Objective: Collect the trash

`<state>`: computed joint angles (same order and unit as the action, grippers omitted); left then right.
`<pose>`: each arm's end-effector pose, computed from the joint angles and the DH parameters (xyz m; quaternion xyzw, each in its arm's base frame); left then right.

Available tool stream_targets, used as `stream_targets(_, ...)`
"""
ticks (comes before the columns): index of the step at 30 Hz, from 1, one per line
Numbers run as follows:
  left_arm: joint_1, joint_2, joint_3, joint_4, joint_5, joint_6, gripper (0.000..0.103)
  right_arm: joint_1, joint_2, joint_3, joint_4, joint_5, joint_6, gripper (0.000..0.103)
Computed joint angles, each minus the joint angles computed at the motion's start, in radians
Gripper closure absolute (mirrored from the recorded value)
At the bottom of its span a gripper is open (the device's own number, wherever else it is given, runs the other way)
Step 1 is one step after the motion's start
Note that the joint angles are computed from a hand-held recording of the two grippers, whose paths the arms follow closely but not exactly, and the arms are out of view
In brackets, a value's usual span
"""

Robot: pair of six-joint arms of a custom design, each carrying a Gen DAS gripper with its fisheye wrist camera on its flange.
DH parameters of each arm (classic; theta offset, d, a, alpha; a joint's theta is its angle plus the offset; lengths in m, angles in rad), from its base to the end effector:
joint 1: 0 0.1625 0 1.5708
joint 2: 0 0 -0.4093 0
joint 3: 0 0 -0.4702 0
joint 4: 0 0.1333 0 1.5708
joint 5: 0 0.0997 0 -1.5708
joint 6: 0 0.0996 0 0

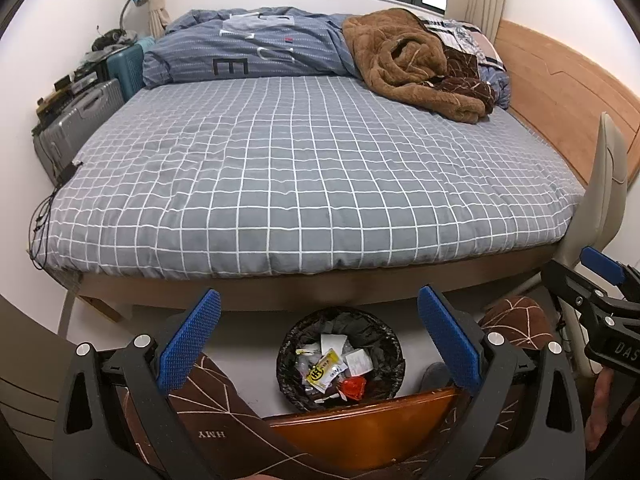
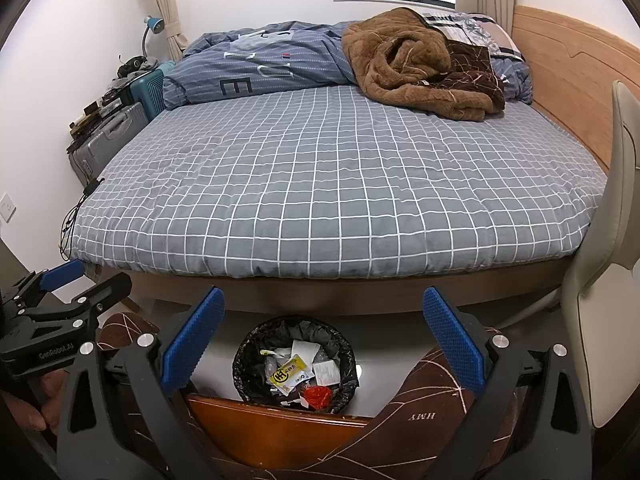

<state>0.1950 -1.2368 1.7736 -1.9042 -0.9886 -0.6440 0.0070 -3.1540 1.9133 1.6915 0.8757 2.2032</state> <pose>-0.5709 -0.3045 0.2071 0.3682 0.8795 -0.1900 0.2342 0.2328 -0.1955 0.4792 -0.0729 -0.8136 0.4309 0.3834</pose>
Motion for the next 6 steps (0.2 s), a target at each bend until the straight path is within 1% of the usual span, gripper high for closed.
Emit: stream_targets(6, 0.005, 0.003, -0.001, -0.001, -0.015, 0.005, 0.006, -0.002, -0.002, 0.002, 0.0, 0.0, -0.002, 0.008)
